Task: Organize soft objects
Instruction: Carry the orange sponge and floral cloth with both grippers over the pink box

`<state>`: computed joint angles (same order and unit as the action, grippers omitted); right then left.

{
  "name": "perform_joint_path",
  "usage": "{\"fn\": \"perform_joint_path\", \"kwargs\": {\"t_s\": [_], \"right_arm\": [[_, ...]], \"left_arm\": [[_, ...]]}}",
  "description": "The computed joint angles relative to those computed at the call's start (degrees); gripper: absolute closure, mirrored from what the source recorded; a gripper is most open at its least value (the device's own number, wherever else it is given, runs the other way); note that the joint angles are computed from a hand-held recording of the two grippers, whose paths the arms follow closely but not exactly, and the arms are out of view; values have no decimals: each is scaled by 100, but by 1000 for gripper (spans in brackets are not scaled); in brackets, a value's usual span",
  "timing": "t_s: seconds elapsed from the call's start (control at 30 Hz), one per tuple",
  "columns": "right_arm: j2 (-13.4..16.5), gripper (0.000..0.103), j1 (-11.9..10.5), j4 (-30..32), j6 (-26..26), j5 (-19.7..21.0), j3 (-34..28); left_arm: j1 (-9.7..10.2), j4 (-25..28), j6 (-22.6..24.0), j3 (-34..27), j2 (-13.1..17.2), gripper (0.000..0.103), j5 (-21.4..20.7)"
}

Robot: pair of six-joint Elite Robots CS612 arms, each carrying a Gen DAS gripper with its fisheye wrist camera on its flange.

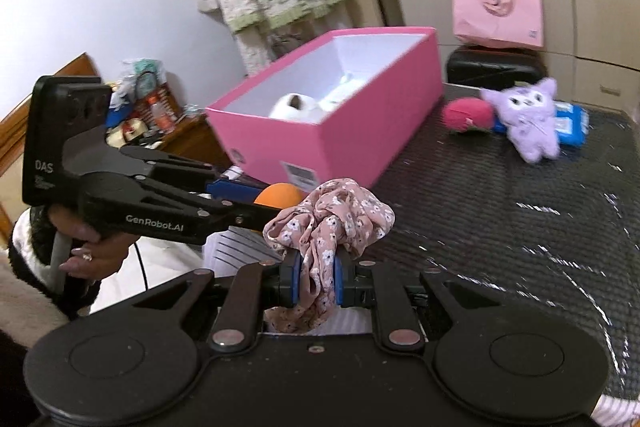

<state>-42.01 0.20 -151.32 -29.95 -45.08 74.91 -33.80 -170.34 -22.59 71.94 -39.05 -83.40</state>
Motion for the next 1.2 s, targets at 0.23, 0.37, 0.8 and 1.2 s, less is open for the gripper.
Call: {"fn": "perform_joint_path", "kwargs": {"t_s": [0.23, 0.37, 0.8, 1.2], "right_arm": [[9, 83, 92, 334, -215, 287, -235], [107, 82, 126, 695, -207, 548, -537], [687, 82, 415, 79, 96, 24, -1730], [1867, 82, 666, 598, 146, -717, -3980]], "left_arm": [[38, -154, 234, 321, -310, 68, 206], [66, -383, 441, 405, -386, 68, 316], [304, -414, 851, -452, 45, 67, 691], [616, 1140, 773, -2314, 925, 67, 835]]}}
